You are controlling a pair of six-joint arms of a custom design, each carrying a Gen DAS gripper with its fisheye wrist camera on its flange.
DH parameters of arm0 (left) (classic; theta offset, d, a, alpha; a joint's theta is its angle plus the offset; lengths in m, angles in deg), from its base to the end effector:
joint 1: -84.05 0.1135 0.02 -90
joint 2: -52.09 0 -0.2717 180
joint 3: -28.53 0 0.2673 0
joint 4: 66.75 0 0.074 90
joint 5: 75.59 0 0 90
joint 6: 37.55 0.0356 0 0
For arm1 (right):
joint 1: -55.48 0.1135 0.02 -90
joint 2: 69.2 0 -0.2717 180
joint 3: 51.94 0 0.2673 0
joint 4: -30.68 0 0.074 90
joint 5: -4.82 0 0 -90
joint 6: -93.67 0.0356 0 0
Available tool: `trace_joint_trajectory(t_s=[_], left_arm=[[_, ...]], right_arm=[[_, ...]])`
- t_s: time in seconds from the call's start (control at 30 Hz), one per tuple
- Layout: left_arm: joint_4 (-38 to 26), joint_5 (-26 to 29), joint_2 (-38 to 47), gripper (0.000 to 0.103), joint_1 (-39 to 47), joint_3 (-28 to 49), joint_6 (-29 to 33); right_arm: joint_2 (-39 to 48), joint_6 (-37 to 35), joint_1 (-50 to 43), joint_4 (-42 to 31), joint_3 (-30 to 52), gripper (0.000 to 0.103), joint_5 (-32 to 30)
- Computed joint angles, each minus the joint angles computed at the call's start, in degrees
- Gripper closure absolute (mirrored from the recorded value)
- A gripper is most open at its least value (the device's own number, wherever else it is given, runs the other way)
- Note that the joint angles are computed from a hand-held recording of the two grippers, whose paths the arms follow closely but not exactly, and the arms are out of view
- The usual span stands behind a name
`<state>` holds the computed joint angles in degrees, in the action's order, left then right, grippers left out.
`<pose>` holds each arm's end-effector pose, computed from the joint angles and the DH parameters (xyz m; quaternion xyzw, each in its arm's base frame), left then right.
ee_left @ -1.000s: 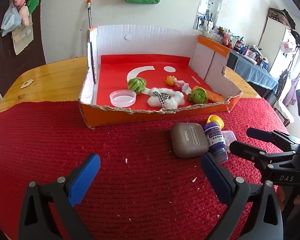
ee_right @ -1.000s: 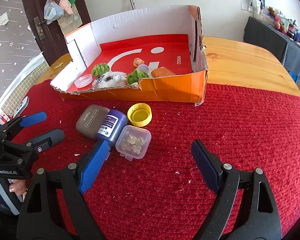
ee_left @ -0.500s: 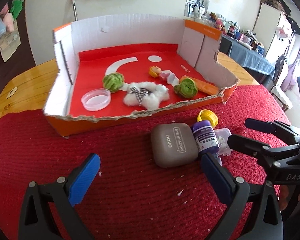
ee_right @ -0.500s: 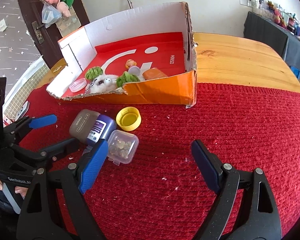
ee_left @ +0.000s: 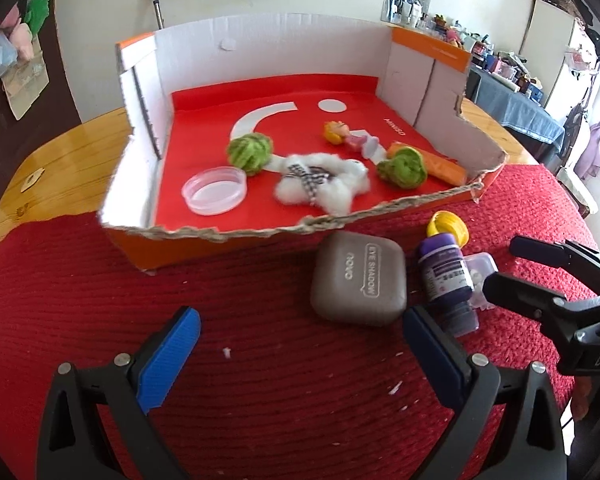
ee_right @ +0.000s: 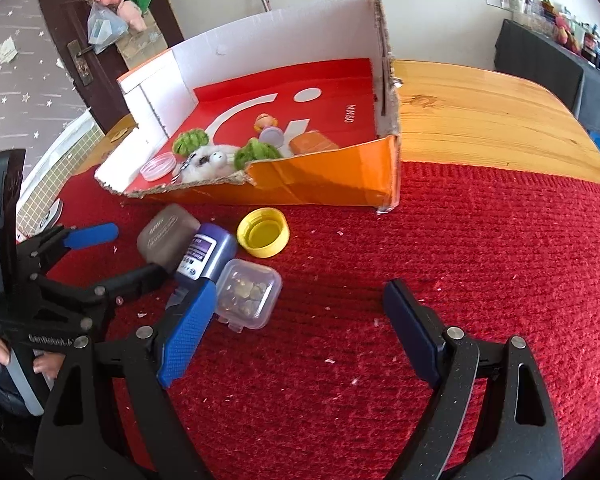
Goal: Organize objects
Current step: 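Move both tools toward the grey eye shadow case and clear container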
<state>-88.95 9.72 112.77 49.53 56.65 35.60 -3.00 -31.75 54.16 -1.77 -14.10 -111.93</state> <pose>0.1462 -0.0970 0.1171 0.1340 0.9429 -0.0959 0.2895 0.1975 0.0115 0.1428 -0.3318 0.8830 0.1352 0.3032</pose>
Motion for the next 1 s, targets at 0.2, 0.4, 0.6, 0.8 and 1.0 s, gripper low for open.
trace_joint_trajectory(t_s=[0.2,0.4,0.6,0.8,1.0], left_arm=[[-0.3,0.8,-0.9,0.0,0.3,0.2,1.3],[0.7,-0.7,1.4,0.001,-1.4,1.5,1.7],[1.4,-0.2,3.0,0.001,-1.6,1.8,2.1],[2.3,1.6,4.8,0.001,-0.5,2.3,2.7],[3.3,2.2,6.5,0.001,-0.4,2.9,3.1]], right_arm=[[-2.0,1.4,3.0,2.4,-2.2,0.016,3.4],[-3.0,1.7,5.0,3.3,-3.2,0.016,5.6],[-4.3,1.6,4.8,6.4,-4.8,0.016,7.9],[-3.5,0.6,1.3,7.1,-4.0,0.016,6.9],[-4.2,-0.3,2.5,6.6,-3.9,0.016,7.0]])
